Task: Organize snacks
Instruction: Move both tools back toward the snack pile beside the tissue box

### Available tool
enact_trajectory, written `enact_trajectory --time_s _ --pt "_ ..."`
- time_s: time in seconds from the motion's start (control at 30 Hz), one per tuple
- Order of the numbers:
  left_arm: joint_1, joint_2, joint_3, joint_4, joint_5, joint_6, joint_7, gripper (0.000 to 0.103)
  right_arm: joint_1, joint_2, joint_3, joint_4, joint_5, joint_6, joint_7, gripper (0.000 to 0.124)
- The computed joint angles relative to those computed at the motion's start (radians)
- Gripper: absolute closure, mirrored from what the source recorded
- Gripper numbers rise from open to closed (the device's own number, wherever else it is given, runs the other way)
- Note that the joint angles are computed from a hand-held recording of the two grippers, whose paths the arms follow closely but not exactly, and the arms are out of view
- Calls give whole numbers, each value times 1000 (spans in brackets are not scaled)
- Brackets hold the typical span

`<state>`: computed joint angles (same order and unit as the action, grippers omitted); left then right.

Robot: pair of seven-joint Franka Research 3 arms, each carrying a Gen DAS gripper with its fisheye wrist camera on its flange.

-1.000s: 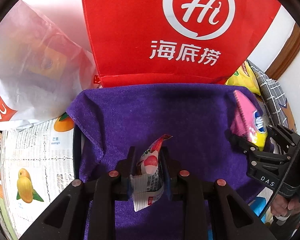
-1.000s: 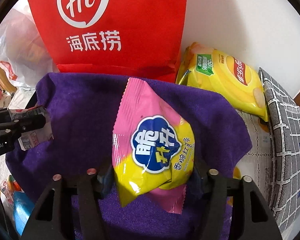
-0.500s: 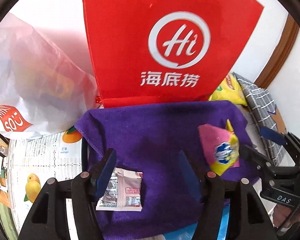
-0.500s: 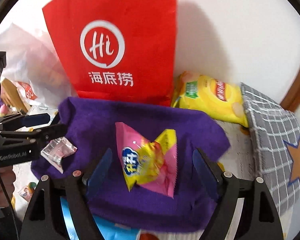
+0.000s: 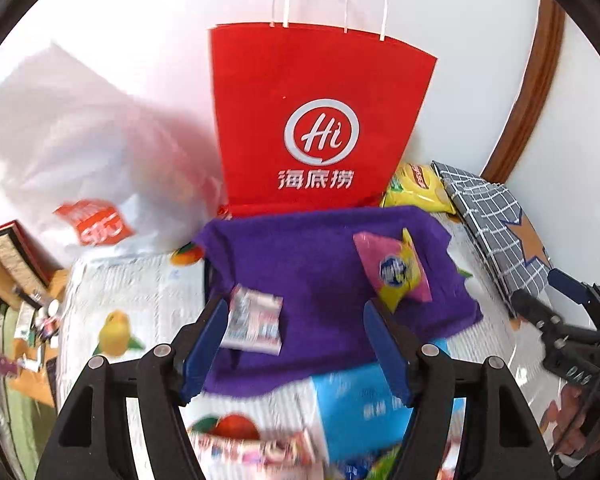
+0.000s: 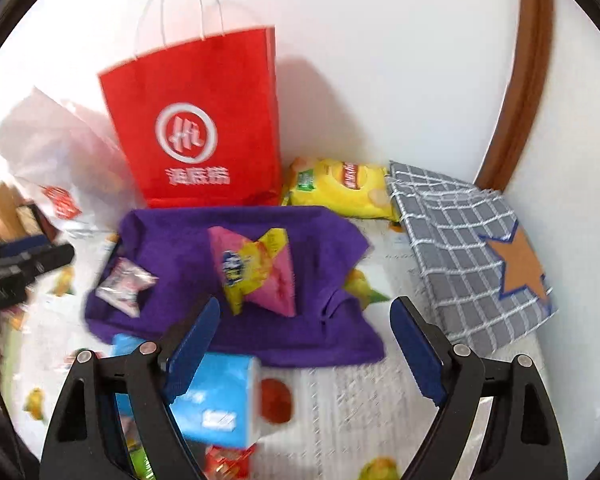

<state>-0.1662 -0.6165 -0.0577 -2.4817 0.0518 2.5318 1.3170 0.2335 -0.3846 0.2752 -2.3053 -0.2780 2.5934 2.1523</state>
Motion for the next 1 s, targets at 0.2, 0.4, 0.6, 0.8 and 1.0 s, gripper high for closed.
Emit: enact_trajectory --time_s 0.2,0.4,0.6,0.8,1.0 --pt "4 -152 -4 -96 1 -50 -46 34 56 -139 -27 -127 146 62 -71 37" --pt "11 -286 -23 -183 30 -90 -117 34 99 -221 -22 -196 220 59 -168 37" --pt "-18 -381 -22 -261 44 -123 -155 34 89 -288 18 -276 258 70 -154 37" --pt "-32 -462 -23 -335 50 -110 -171 34 74 -360 46 -388 281 125 -119 44" --pt "-56 -494 3 -394 25 -110 -190 34 151 -345 -18 -431 349 106 -163 50"
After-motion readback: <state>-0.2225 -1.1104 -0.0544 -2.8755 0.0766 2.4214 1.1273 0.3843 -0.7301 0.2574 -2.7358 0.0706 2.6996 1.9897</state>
